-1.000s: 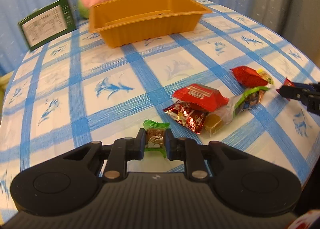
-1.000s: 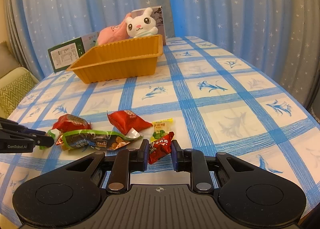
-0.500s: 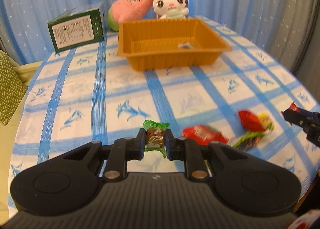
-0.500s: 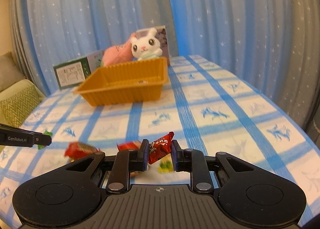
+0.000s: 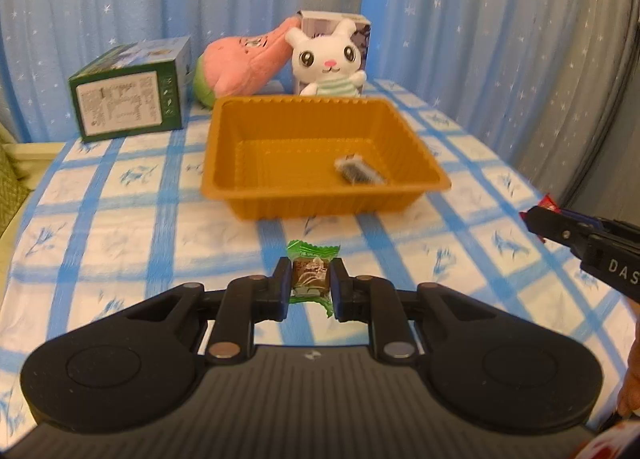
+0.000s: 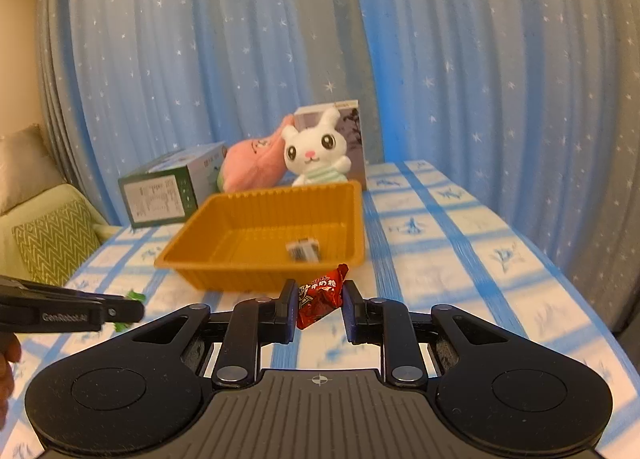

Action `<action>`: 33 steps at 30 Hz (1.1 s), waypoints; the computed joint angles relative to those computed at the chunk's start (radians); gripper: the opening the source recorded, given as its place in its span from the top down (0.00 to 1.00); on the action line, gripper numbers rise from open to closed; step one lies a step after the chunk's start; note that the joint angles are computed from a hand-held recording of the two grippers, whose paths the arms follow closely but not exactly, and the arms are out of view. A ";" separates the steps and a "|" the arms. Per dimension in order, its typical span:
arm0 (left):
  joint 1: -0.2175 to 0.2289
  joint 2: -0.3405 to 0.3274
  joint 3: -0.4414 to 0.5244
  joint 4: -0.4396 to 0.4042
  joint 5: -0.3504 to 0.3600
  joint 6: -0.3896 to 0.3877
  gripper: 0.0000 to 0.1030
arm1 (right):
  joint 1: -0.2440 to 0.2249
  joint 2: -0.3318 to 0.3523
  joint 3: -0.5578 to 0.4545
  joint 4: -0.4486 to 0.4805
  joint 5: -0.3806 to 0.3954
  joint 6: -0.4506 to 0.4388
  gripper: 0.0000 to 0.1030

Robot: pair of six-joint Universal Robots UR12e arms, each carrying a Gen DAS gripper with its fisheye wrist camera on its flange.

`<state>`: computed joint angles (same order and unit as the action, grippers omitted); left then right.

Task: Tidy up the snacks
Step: 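Carry both candies over the orange tray while the left tool releases the green candy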

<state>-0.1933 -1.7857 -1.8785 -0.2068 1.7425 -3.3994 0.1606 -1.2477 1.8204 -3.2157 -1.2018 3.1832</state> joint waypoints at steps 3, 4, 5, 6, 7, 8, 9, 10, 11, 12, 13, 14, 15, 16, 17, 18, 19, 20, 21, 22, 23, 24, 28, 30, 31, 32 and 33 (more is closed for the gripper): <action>0.008 -0.026 0.031 0.026 -0.001 0.017 0.83 | 0.005 0.030 -0.050 0.008 0.010 0.000 0.77; 0.012 -0.035 0.041 0.034 -0.006 0.018 0.83 | 0.009 0.041 -0.068 0.011 0.012 -0.007 0.77; 0.017 -0.043 0.051 0.038 -0.009 0.018 0.83 | 0.011 0.053 -0.087 0.016 0.021 -0.016 0.77; 0.020 -0.052 0.061 0.041 -0.007 0.017 0.83 | 0.013 0.066 -0.105 0.019 0.029 -0.021 0.77; 0.023 -0.060 0.069 0.046 -0.002 0.017 0.83 | 0.016 0.078 -0.124 0.024 0.031 -0.026 0.78; 0.027 -0.067 0.076 0.049 -0.001 0.013 0.83 | 0.019 0.091 -0.143 0.034 0.030 -0.029 0.77; 0.032 -0.074 0.083 0.053 -0.004 0.007 0.83 | 0.023 0.103 -0.161 0.044 0.028 -0.028 0.77; 0.035 -0.080 0.088 0.057 -0.005 0.003 0.83 | 0.025 0.115 -0.179 0.054 0.026 -0.025 0.77; 0.038 -0.086 0.094 0.059 -0.003 0.003 0.83 | 0.027 0.126 -0.195 0.065 0.024 -0.022 0.77; 0.040 -0.091 0.099 0.062 0.000 0.006 0.83 | 0.030 0.137 -0.211 0.076 0.021 -0.020 0.77; 0.042 -0.098 0.105 0.063 0.000 0.006 0.83 | 0.033 0.147 -0.226 0.086 0.019 -0.019 0.77; 0.045 -0.104 0.111 0.064 -0.002 0.004 0.83 | 0.035 0.157 -0.240 0.091 0.017 -0.017 0.77; 0.049 -0.110 0.118 0.064 -0.006 0.002 0.83 | 0.038 0.168 -0.254 0.094 0.014 -0.014 0.77; 0.051 -0.116 0.123 0.066 -0.008 0.004 0.83 | 0.039 0.176 -0.263 0.096 0.015 -0.012 0.77; 0.054 -0.121 0.130 0.067 -0.008 0.006 0.83 | 0.040 0.185 -0.275 0.101 0.019 -0.010 0.77; 0.056 -0.126 0.135 0.068 -0.009 0.007 0.83 | 0.041 0.194 -0.287 0.104 0.021 -0.010 0.77; 0.058 -0.132 0.141 0.071 -0.011 0.007 0.83 | 0.043 0.203 -0.298 0.108 0.021 -0.012 0.77; 0.061 -0.137 0.145 0.075 -0.014 0.009 0.83 | 0.044 0.211 -0.309 0.113 0.022 -0.014 0.77; 0.064 -0.142 0.150 0.077 -0.017 0.007 0.83 | 0.045 0.219 -0.318 0.118 0.023 -0.013 0.77; 0.066 -0.146 0.154 0.079 -0.019 0.005 0.83 | 0.047 0.227 -0.327 0.124 0.024 -0.012 0.77; 0.069 -0.151 0.158 0.077 -0.020 0.003 0.83 | 0.048 0.233 -0.335 0.133 0.023 -0.010 0.77; 0.071 -0.154 0.161 0.074 -0.022 0.000 0.83 | 0.049 0.237 -0.340 0.142 0.023 -0.009 0.77; 0.078 -0.166 0.171 0.070 -0.031 -0.003 0.83 | 0.051 0.251 -0.361 0.171 0.032 -0.006 0.77; 0.080 -0.169 0.174 0.069 -0.029 -0.006 0.83 | 0.053 0.255 -0.365 0.174 0.035 -0.013 0.77; 0.080 -0.171 0.176 0.068 -0.029 -0.007 0.83 | 0.052 0.256 -0.367 0.176 0.035 -0.012 0.77; 0.081 -0.172 0.177 0.069 -0.030 -0.010 0.83 | 0.052 0.257 -0.367 0.178 0.035 -0.010 0.77; 0.082 -0.174 0.178 0.070 -0.031 -0.011 0.83 | 0.052 0.256 -0.367 0.182 0.037 -0.008 0.77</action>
